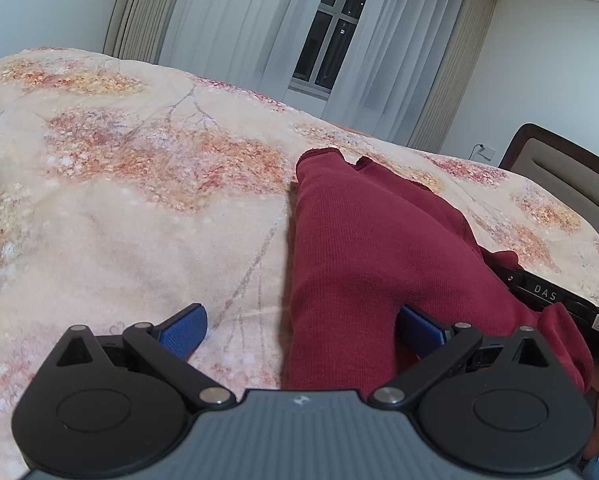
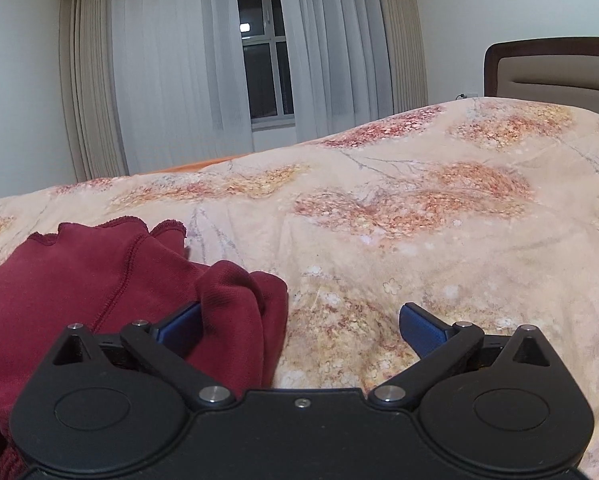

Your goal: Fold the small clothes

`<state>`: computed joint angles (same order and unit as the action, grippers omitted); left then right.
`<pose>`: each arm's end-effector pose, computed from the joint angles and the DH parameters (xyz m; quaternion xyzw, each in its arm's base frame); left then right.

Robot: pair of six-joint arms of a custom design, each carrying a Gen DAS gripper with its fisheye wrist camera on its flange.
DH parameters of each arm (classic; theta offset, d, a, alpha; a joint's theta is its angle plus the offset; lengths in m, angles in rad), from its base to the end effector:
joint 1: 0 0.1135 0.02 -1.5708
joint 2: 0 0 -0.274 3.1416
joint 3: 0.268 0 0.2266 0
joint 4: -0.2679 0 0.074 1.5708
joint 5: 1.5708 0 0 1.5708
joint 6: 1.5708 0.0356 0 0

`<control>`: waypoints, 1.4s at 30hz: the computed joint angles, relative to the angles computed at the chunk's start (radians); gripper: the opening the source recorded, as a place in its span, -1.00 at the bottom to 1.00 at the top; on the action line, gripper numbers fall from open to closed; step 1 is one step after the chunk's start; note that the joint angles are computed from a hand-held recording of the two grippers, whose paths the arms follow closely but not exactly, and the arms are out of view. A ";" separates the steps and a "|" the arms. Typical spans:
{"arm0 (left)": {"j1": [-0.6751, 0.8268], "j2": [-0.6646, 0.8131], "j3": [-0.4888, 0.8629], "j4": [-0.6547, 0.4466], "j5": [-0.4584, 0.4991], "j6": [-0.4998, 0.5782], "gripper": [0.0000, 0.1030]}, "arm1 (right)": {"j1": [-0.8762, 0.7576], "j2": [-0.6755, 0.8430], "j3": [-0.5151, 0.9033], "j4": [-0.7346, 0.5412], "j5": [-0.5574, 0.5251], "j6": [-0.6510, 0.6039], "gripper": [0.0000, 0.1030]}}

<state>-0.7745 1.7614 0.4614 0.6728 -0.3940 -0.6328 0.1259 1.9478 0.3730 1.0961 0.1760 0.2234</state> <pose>0.2059 -0.1824 0.1253 -0.0269 0.8776 -0.1555 0.4527 0.2754 0.0286 0.0993 0.0871 0.8480 0.0159 0.5225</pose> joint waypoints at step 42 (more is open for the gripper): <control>0.327 -0.004 0.279 -0.355 0.654 -0.031 0.18 | -0.139 -0.314 -0.103 -0.292 -0.544 0.398 -0.22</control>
<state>-0.4477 1.7579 0.7409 0.3174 0.2602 -0.6637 -0.0131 1.6340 0.2702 0.8038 -0.3679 0.6210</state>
